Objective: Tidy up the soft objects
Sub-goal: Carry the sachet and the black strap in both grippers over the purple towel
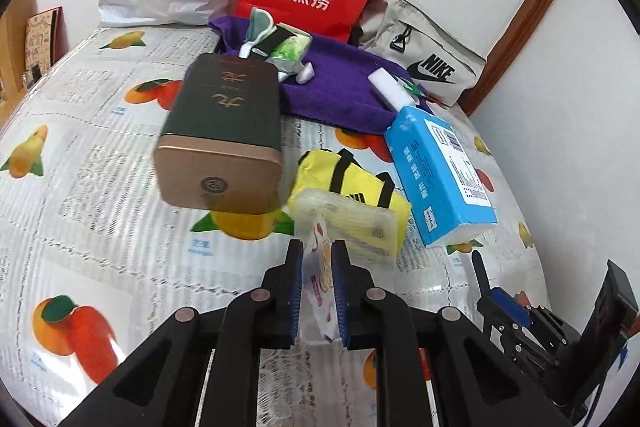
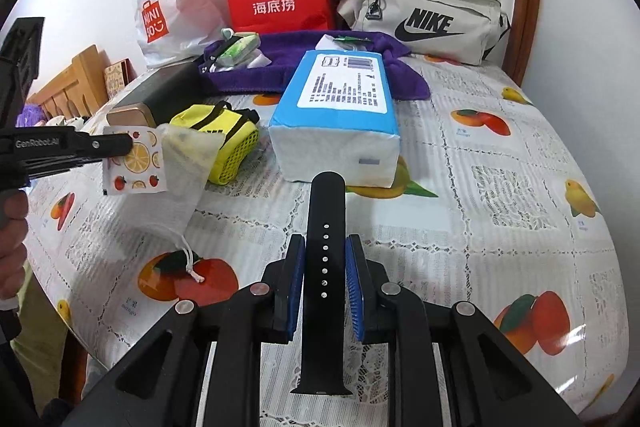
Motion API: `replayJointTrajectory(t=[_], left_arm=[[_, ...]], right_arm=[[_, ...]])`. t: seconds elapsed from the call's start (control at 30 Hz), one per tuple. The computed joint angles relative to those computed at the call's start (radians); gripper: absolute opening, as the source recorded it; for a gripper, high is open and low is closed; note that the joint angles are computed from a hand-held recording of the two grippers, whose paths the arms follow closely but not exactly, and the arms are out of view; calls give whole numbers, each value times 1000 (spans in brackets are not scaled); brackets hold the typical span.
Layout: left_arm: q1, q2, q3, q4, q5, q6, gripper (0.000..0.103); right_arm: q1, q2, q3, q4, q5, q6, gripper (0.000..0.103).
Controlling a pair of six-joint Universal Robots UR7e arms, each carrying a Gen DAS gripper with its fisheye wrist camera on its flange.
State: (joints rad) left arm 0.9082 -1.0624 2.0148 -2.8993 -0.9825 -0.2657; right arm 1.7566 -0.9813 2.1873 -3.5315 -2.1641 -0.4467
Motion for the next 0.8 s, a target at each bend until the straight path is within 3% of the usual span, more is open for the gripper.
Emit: replayJointTrajectory(t=[0.3,0.47,0.53,0.8], left_arm=[[4,19,-2,14,-57,51,13],[4,56,-13,4,-53,51,13],[4,58,-16,12,-55,66,8],[-3,24,2,4,-38,65,5]], right_arm=[[-5,10,2,28,-8,14,21],[-10,6,3,29,-5,15,21],[-12,5,2,26,-4,12,21],[-10,-9,-3,34,11,10,20]])
